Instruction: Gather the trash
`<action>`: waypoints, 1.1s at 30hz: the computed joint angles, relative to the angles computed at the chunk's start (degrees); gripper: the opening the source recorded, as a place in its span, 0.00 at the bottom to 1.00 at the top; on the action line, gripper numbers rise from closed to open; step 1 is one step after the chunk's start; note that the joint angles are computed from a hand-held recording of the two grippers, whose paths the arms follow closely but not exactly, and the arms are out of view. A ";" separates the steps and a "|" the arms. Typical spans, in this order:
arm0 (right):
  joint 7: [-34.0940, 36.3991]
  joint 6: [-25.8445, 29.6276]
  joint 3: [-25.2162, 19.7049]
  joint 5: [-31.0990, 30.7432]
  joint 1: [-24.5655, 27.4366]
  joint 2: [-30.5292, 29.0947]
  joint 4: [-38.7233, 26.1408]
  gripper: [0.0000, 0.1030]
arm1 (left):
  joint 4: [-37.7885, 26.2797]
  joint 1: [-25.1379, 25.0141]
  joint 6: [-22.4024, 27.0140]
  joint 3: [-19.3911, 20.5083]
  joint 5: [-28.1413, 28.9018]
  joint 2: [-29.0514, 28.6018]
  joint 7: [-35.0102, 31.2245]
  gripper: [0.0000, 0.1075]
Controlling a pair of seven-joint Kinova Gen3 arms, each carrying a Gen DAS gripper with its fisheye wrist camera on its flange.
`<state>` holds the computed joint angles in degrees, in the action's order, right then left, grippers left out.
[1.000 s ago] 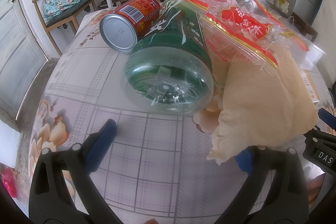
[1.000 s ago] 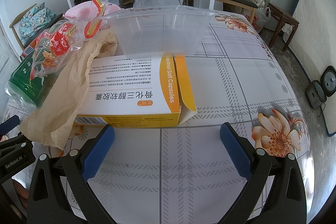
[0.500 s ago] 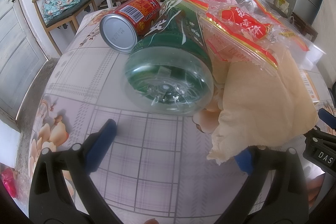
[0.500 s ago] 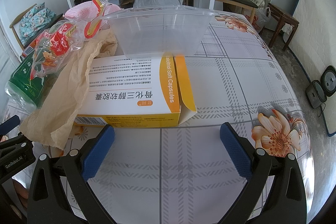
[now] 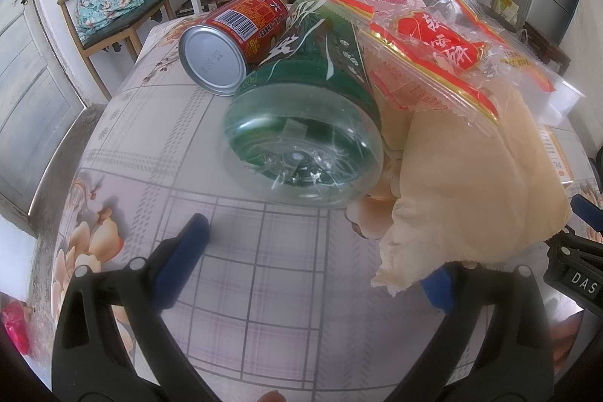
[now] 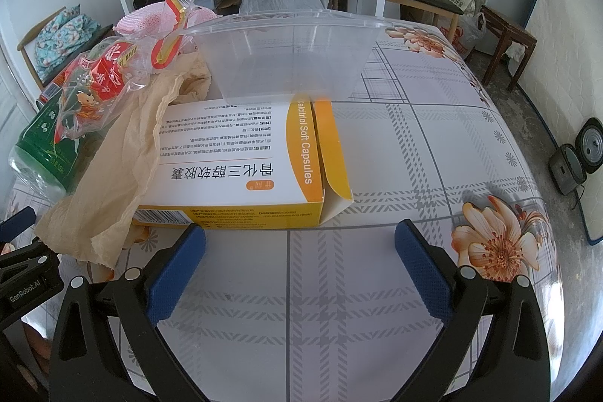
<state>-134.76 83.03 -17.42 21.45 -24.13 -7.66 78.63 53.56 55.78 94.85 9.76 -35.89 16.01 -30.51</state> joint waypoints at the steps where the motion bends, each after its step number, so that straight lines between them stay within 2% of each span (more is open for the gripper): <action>1: 0.11 -0.03 0.05 -0.04 -0.01 0.01 -0.01 0.94 | 0.00 0.00 0.00 0.00 0.00 0.00 0.00 0.90; 17: -1.02 0.61 -0.52 0.46 -0.35 -0.15 0.04 0.94 | 0.52 -0.51 -0.58 0.22 0.72 -0.50 -1.01 0.90; 26: -1.20 1.13 -0.44 0.78 -0.97 0.39 -0.83 0.94 | 4.17 -2.34 -3.20 2.43 3.10 -3.47 -4.66 0.90; 33: -0.50 0.02 -0.12 0.22 -0.75 -0.17 0.43 0.94 | 5.88 -2.53 -3.62 3.83 2.92 -4.62 -4.24 0.90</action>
<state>-135.25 83.05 -17.54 21.67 -24.88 -7.83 79.07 59.45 53.25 91.23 13.59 -32.97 11.39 -34.74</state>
